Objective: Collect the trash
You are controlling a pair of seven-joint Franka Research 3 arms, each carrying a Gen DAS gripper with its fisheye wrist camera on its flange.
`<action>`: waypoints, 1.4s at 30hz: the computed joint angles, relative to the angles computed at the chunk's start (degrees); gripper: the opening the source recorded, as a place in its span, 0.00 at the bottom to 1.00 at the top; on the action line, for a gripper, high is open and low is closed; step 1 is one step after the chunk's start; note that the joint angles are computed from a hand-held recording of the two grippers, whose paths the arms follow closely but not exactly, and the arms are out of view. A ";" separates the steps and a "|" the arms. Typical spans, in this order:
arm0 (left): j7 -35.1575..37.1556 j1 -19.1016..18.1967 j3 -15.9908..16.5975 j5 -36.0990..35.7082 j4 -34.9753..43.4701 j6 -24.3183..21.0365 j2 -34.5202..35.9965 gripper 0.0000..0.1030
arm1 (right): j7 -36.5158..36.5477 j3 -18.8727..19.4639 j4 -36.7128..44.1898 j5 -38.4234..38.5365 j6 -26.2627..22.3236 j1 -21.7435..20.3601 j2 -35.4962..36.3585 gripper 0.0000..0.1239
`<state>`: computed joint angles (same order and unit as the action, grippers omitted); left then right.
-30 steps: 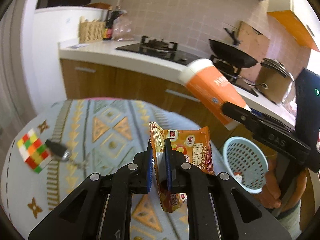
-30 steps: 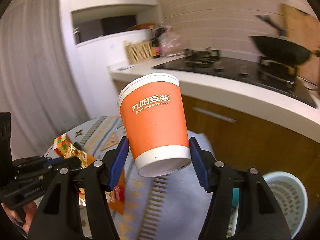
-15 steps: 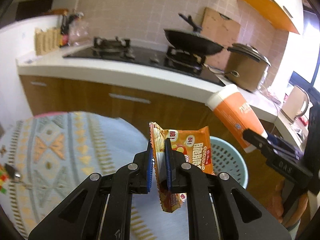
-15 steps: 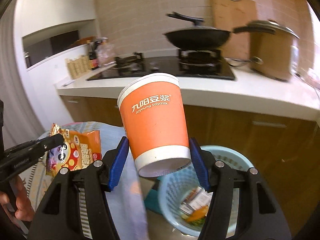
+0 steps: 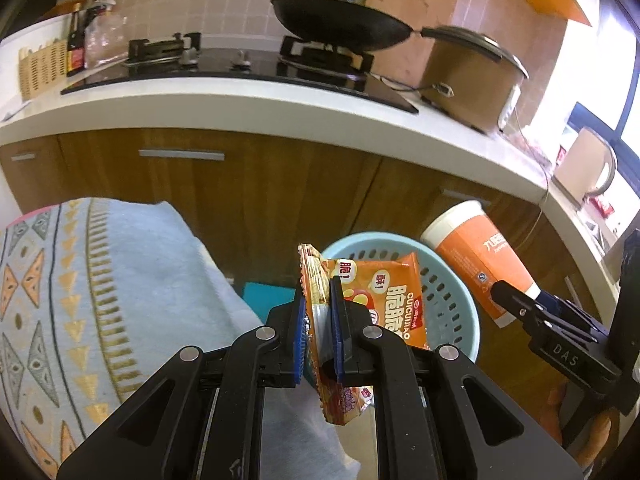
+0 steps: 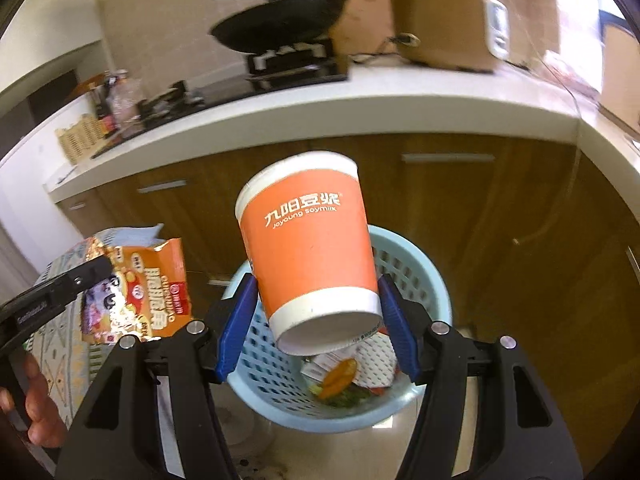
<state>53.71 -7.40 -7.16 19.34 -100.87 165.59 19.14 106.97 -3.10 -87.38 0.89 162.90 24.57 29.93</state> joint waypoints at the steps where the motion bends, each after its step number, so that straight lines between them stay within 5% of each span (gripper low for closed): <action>1: 0.21 -0.15 -0.15 -0.03 0.66 -0.57 0.59 0.09 | 0.54 -0.41 0.44 -0.11 -0.87 0.18 0.31 0.47; 5: -0.46 -1.35 0.43 1.09 2.34 -1.30 1.95 0.11 | 1.82 -0.53 1.85 -0.21 -4.01 -0.18 1.45 0.47; 9: -2.00 -2.67 1.63 3.22 2.23 -0.90 2.04 0.47 | 1.41 0.46 2.53 0.45 -5.24 -1.12 2.14 0.50; 25: -10.11 -1.27 4.18 9.91 -9.08 5.03 -6.30 0.51 | 0.85 0.22 -0.62 -2.02 -1.79 1.99 -0.52 0.51; 28: -17.12 -2.32 6.77 16.70 -12.65 6.59 -9.52 0.55 | 0.49 0.40 -2.30 -2.59 0.27 2.70 -1.71 0.51; 33: -41.77 -3.70 11.01 42.22 -17.40 6.64 -15.91 0.75 | 1.12 -0.44 -6.22 -4.09 5.52 5.17 -4.28 0.55; 37: -56.91 -1.65 8.54 59.05 -21.66 0.70 -21.68 0.85 | 6.57 -5.98 -8.78 -8.83 9.12 11.48 -5.81 0.57; 42: -64.24 1.58 3.92 67.20 -26.77 -5.39 -26.75 0.87 | 14.46 -12.57 -11.23 -15.82 12.08 18.87 -7.27 0.58</action>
<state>-10.53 -5.82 -3.25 86.54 -127.64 160.19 -7.61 121.44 -15.67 -98.61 -14.93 174.98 43.45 22.66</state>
